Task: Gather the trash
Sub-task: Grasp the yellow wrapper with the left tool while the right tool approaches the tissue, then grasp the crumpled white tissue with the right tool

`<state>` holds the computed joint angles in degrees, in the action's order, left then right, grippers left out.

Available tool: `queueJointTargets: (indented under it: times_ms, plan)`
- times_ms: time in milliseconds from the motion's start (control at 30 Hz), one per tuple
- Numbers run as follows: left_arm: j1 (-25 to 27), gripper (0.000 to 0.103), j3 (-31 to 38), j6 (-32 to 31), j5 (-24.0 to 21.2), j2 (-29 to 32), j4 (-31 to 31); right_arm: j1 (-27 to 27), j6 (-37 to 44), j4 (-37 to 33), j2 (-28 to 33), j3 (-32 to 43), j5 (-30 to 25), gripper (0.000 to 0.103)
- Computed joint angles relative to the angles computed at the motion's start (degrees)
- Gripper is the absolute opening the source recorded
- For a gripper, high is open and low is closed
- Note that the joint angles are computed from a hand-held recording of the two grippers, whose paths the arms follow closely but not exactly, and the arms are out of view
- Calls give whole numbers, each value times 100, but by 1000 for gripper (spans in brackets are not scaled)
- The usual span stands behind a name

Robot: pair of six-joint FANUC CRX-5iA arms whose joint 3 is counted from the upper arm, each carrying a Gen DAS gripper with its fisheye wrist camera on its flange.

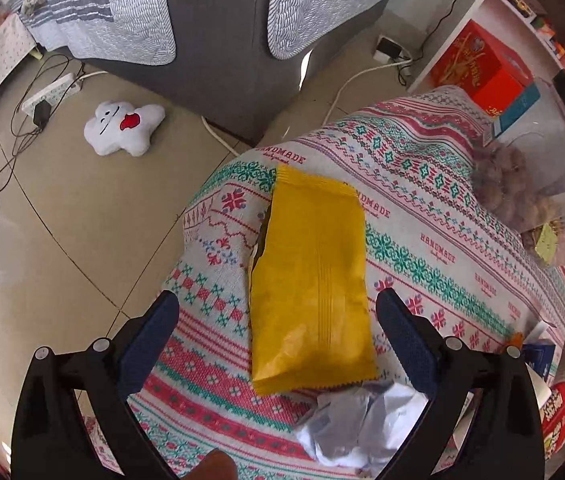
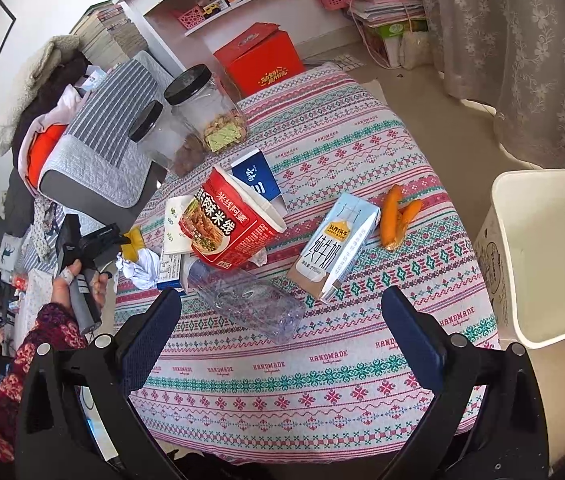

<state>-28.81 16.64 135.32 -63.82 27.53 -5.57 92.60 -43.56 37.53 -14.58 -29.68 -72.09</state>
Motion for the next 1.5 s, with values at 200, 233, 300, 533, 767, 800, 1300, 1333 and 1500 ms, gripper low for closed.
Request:
queueJointTargets:
  times_ms: [200,233,300,533,767,800,1300,1333,1500]
  plan:
    - [-57,73,915,-334,-609,677,-214,-179,123,-238,25,-4,202,96]
    - [-99,60,1050,-404,-710,739,-308,-197,160,-251,49,11,218,96]
    - [-133,43,1098,-521,-758,732,-329,-229,278,-292,113,65,220,96]
    - [-294,26,480,-93,-378,-173,-625,-215,427,-112,350,228,13,96]
    - [-864,26,-351,1143,-272,-1924,-1234,-583,2423,656,1172,934,389,96]
    - [-934,26,-510,1385,-199,-2154,-1248,-751,2965,601,1326,1144,687,96]
    - [-1069,27,-1735,2433,350,-3580,-1703,-2164,7473,-1740,4455,4973,1211,81]
    - [-1066,27,-1749,2393,350,-3604,-1703,-2187,7552,-1777,4585,5121,1145,79]
    - [-905,27,-1944,2217,401,-3686,-1484,-2376,7932,-2326,5038,5785,805,22]
